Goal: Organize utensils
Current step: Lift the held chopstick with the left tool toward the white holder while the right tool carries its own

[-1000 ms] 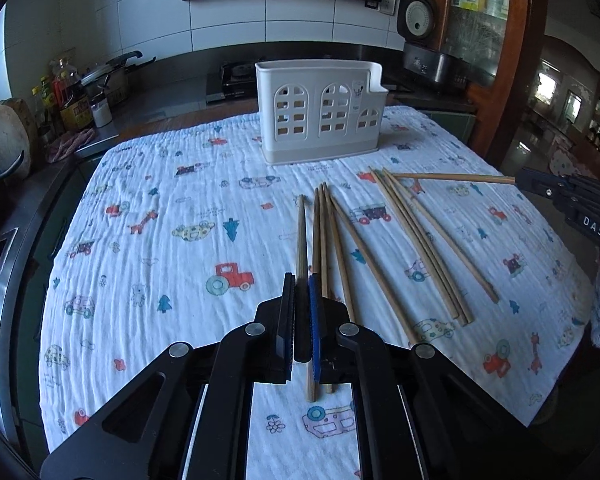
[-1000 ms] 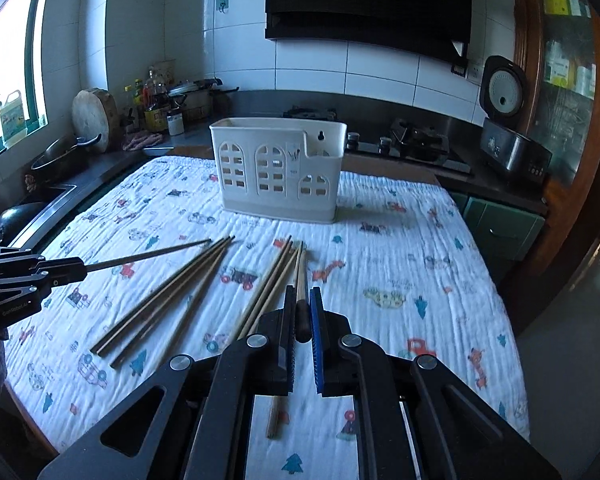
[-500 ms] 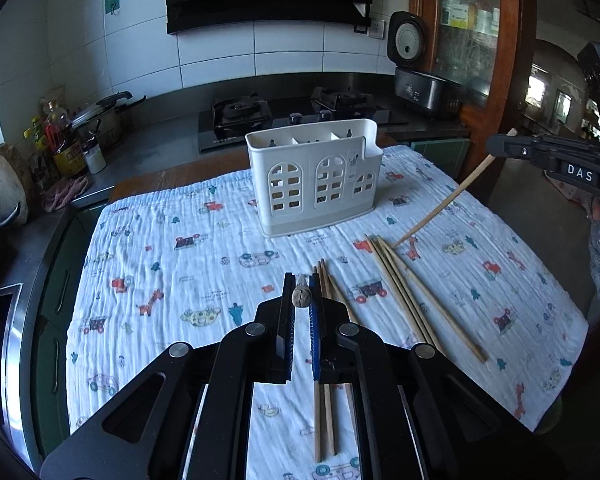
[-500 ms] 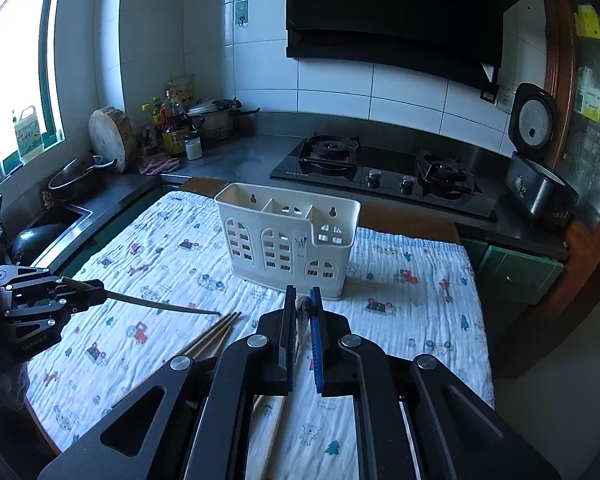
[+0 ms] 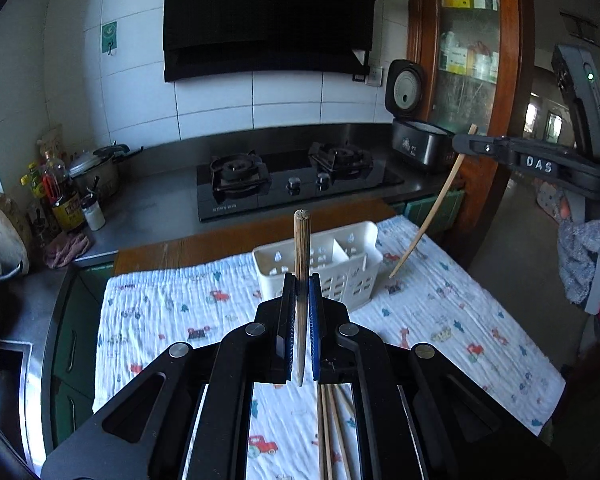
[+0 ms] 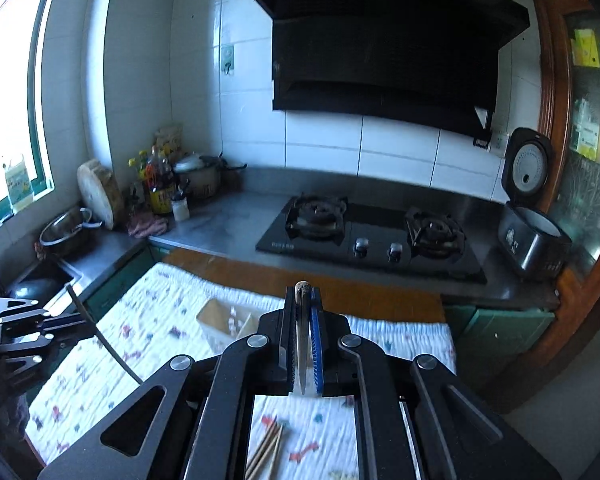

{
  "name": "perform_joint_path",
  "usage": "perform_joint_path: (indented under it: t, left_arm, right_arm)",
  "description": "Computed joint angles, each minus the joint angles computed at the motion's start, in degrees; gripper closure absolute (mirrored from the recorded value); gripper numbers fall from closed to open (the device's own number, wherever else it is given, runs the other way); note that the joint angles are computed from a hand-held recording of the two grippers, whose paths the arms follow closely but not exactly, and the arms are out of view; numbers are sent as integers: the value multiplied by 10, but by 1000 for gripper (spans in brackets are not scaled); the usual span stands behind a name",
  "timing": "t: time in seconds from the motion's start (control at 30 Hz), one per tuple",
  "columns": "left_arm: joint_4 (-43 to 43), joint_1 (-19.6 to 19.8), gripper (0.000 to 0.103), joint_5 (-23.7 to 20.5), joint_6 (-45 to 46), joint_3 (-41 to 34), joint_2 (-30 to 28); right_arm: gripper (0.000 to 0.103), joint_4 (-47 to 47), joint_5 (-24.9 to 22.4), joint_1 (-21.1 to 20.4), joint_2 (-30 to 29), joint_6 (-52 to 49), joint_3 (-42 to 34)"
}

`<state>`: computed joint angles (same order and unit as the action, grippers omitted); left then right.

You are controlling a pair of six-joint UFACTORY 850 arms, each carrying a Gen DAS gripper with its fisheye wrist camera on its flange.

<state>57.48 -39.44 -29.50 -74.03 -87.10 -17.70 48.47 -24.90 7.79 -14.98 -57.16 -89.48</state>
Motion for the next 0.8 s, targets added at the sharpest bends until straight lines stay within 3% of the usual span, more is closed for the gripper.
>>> perform_joint_path:
  t: [0.23,0.47,0.8]
  left_arm:
    - [24,19,98,-20,12,-110,-49]
    - [-1,46,98,-6,29,-202,-117]
    - [-109,76,98,-5,91,-233,-176]
  right_arm:
    - [96,-71,1,13,-68,92,-90]
    - [96,-102,-10,15,-110,124,-120]
    - [96,-117,-13,18,-132,123,-113]
